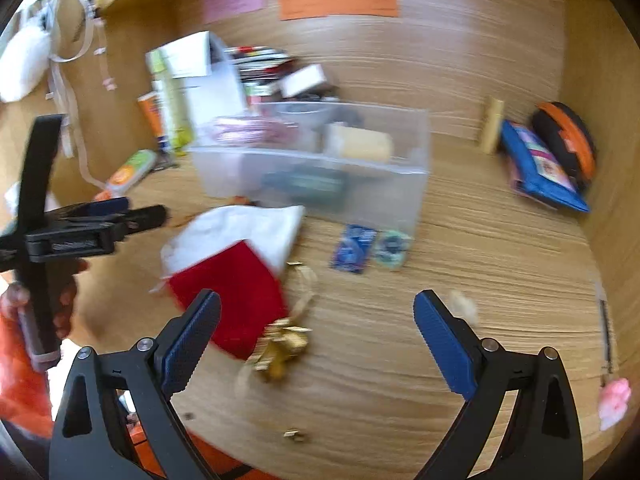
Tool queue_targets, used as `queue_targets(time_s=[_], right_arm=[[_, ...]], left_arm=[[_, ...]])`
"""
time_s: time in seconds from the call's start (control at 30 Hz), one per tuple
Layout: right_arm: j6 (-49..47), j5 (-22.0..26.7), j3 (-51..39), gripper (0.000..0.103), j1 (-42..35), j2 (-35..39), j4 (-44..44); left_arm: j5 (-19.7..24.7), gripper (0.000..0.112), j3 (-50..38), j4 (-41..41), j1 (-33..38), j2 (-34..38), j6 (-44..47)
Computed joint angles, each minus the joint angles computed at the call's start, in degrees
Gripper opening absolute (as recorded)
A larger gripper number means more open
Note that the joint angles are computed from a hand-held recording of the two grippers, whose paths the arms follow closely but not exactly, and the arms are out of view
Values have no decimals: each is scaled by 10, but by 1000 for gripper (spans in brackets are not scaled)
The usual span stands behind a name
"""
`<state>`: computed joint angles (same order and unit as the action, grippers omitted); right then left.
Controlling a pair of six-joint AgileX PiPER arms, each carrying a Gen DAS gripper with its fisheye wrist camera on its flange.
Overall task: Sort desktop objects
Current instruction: 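Grasp the white drawstring pouch with left while right grasps red velvet pouch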
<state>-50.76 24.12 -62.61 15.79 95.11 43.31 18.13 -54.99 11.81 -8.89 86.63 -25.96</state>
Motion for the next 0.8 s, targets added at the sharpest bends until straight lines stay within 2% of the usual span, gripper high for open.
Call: queue_targets(time_s=[0.13, 0.3, 0.4, 0.47, 0.63, 0.7, 0.73, 0.8], right_arm=[[21, 5, -20, 96, 26, 33, -32], [32, 55, -61, 96, 19, 87, -23], [48, 46, -65, 95, 23, 100, -38], [37, 31, -58, 90, 27, 99, -33], [-14, 29, -48, 60, 27, 92, -4], [-28, 29, -43, 51, 23, 88, 4], [-31, 24, -39, 43, 22, 85, 4], [-36, 30, -36, 35, 13, 81, 10]], left_arm=[[2, 102, 14, -3, -7, -8, 0], [3, 102, 28, -17, -19, -15, 11], [4, 102, 28, -29, -27, -13, 27], [5, 102, 24, -32, -32, -8, 30], [12, 102, 3, -58, -38, 11, 51], [16, 102, -6, -66, -40, 17, 58], [18, 102, -12, -64, -43, 19, 54], [21, 102, -22, -65, -49, 22, 54]])
